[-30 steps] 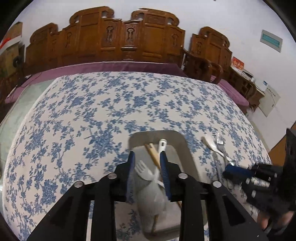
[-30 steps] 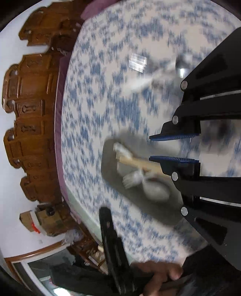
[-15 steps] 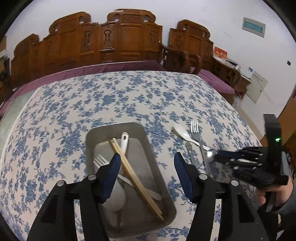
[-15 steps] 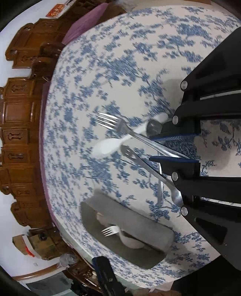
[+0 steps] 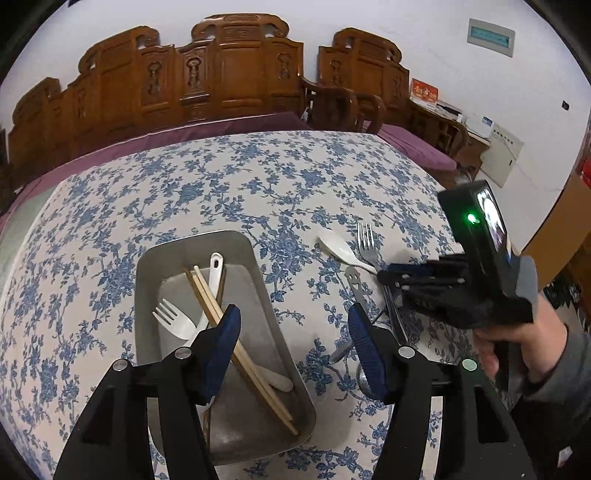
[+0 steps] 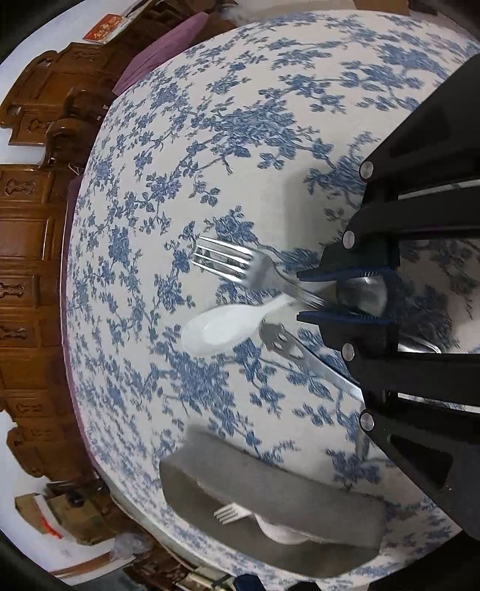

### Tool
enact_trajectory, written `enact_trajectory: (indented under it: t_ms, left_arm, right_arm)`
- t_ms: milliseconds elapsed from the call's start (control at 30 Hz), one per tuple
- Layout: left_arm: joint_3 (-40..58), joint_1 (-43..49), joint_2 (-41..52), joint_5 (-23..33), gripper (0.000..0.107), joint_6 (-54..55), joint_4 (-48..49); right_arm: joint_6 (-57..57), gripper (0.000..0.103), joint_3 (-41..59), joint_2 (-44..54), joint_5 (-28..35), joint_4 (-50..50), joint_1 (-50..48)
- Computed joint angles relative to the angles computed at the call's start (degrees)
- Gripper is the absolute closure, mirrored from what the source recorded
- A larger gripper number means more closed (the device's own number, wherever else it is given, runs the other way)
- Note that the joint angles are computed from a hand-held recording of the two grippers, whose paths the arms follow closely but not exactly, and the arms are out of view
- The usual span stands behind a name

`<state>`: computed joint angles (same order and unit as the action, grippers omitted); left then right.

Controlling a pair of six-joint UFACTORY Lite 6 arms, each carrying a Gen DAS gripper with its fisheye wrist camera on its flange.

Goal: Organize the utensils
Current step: 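Grasp a steel fork by its handle with the right tool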

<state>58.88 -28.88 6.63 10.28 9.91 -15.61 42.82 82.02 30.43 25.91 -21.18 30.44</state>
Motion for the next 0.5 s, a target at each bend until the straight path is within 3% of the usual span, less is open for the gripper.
enact_trajectory:
  t_ms: [333, 500]
  left_arm:
    - [-0.1, -0.2, -0.1, 0.0, 0.049, -1.5, 1.5]
    - [-0.3, -0.1, -0.2, -0.1, 0.049, 0.1, 0.3]
  right_arm:
    - [-2.5, 0.082, 9.0, 6.2, 7.4, -0.9, 1.9]
    - [-0.7, 0.09, 10.5, 7.3, 8.9, -2.4, 2.2]
